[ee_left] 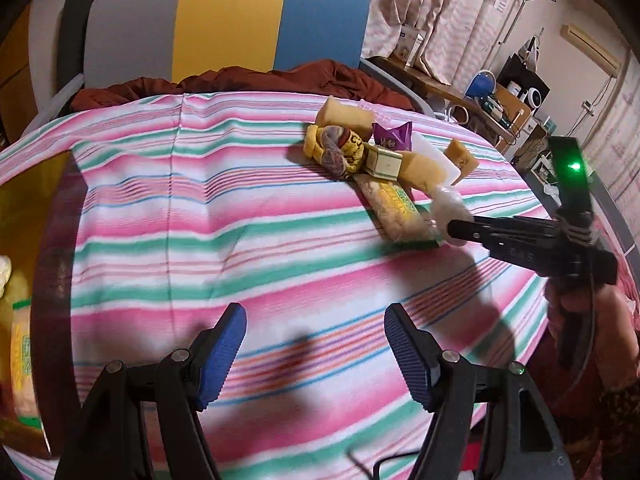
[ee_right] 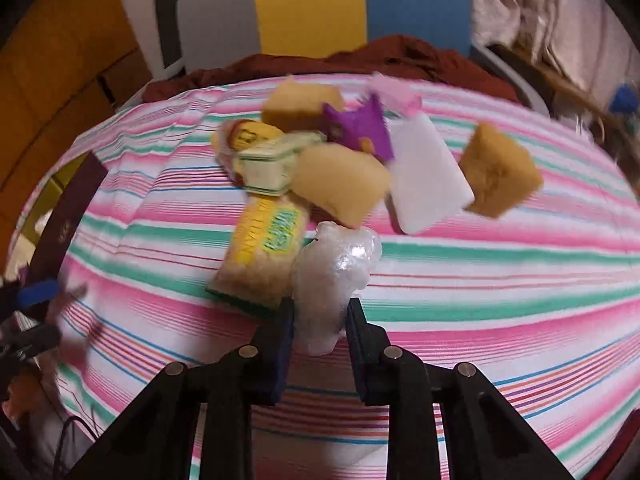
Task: Organize objects
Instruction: 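Move both tools back to the snack pile, then grasp a plastic-wrapped ball with right tool while left tool grasps WEIDAN cracker pack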
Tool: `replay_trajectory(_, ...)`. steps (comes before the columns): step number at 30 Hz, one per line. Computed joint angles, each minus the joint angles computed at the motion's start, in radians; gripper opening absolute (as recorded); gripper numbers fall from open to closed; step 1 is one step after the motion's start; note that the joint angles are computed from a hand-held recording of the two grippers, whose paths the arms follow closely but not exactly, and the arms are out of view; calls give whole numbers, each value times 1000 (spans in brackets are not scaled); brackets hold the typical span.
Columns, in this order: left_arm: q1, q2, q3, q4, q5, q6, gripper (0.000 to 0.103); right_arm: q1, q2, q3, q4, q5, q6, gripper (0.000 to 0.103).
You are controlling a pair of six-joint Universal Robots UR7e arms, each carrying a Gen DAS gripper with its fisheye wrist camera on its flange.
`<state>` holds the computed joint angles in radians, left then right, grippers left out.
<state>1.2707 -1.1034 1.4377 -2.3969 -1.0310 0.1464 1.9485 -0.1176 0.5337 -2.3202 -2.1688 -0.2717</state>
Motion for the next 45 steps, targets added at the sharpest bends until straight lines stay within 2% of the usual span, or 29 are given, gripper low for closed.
replay_trajectory(3, -7, 47, -46, 6, 10, 2, 73, 4, -7, 12, -34, -41, 19, 26)
replay_trajectory(5, -10, 83, -84, 12, -1, -5, 75, 2, -5, 4, -49, -106, 40, 26)
replay_trajectory(7, -13, 128, -133, 26, -13, -15, 84, -2, -3, -4, -63, -163, 59, 26)
replay_trajectory(11, -24, 217, -221, 46, -8, 1, 84, -18, -40, 36, -68, -158, 123, 26)
replay_trajectory(15, -30, 309, -319, 82, 37, -10, 84, -16, -45, 56, -67, -167, 128, 26)
replay_trajectory(19, -31, 371, -383, 104, 94, -29, 84, -17, -32, 24, -46, -169, 143, 26)
replay_trajectory(20, -31, 382, -390, 98, 109, -27, 84, -17, -32, 22, -39, -168, 153, 26)
replay_trajectory(22, -26, 389, -393, 84, 95, -26, 85, -20, -30, 14, -29, -166, 170, 26)
replay_trajectory(25, -29, 393, -377, 38, 109, 25, 86, -22, -34, 16, -31, -162, 185, 26)
replay_trajectory(30, -24, 382, -348, -4, 90, 73, 87, -24, -39, 26, -41, -152, 193, 26)
replay_trajectory(36, -39, 382, -320, -19, 148, 120, 89, -25, -39, 25, -52, -150, 199, 26)
replay_trajectory(38, -41, 381, -310, -37, 156, 134, 87, -25, -38, 24, -54, -149, 197, 26)
replay_trajectory(39, -42, 378, -296, -62, 161, 154, 82, -25, -38, 24, -54, -148, 195, 26)
replay_trajectory(41, -43, 369, -268, -116, 158, 197, 68, -25, -39, 25, -57, -148, 195, 26)
replay_trajectory(42, -42, 363, -255, -135, 149, 209, 57, -25, -40, 27, -59, -147, 194, 26)
replay_trajectory(45, -37, 347, -243, -137, 125, 203, 52, -25, -44, 33, -67, -142, 194, 26)
